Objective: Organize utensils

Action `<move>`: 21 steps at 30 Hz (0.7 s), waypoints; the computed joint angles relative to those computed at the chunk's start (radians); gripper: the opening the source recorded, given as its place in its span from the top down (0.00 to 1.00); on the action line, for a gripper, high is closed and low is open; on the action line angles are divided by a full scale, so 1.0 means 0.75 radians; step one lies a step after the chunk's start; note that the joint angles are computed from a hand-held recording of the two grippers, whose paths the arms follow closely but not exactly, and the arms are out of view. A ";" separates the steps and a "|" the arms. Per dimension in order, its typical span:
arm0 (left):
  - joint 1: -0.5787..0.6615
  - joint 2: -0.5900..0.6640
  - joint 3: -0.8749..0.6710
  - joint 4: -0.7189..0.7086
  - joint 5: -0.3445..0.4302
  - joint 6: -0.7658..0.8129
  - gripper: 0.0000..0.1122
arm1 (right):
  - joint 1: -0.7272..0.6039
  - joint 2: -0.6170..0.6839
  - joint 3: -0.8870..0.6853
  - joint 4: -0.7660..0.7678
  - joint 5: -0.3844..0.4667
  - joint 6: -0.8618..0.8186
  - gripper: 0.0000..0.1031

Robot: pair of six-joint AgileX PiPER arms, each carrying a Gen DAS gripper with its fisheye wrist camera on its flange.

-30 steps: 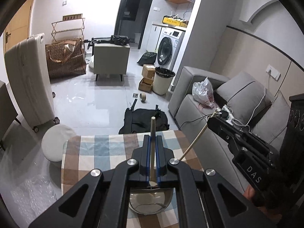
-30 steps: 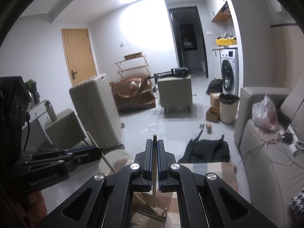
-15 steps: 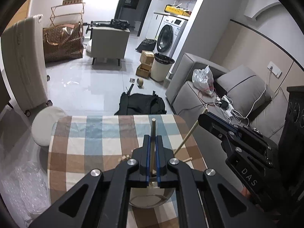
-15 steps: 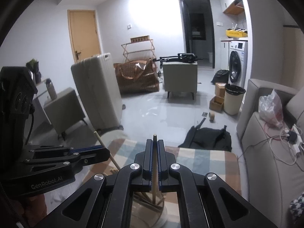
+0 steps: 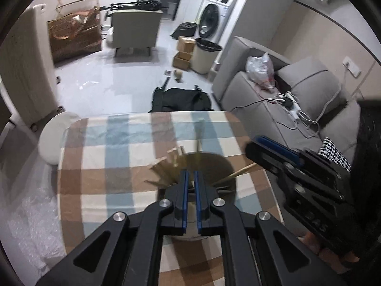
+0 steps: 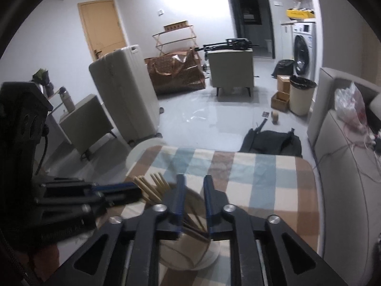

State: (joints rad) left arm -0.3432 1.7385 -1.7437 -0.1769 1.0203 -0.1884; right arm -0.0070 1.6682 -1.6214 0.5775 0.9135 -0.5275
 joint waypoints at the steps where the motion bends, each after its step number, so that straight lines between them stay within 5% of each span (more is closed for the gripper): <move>1: 0.005 -0.016 0.016 0.012 -0.006 -0.020 0.83 | -0.013 -0.025 0.040 0.010 -0.014 -0.004 0.73; 4: 0.021 -0.107 0.120 0.030 -0.083 -0.076 0.57 | -0.053 -0.104 0.148 0.028 -0.051 -0.013 0.65; 8: -0.023 -0.220 0.206 0.193 -0.139 -0.245 0.47 | -0.134 -0.219 0.284 0.137 -0.071 -0.049 0.57; 14: -0.136 -0.376 0.310 0.452 -0.184 -0.485 0.31 | -0.209 -0.419 0.428 0.327 -0.100 -0.179 0.30; 21: -0.276 -0.502 0.390 0.757 -0.164 -0.768 0.19 | -0.263 -0.602 0.502 0.485 -0.069 -0.297 0.12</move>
State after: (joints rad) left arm -0.5503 1.3621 -1.4509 0.3910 0.8972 -0.7645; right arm -0.2039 1.2168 -1.2448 0.9411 0.8620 -0.7499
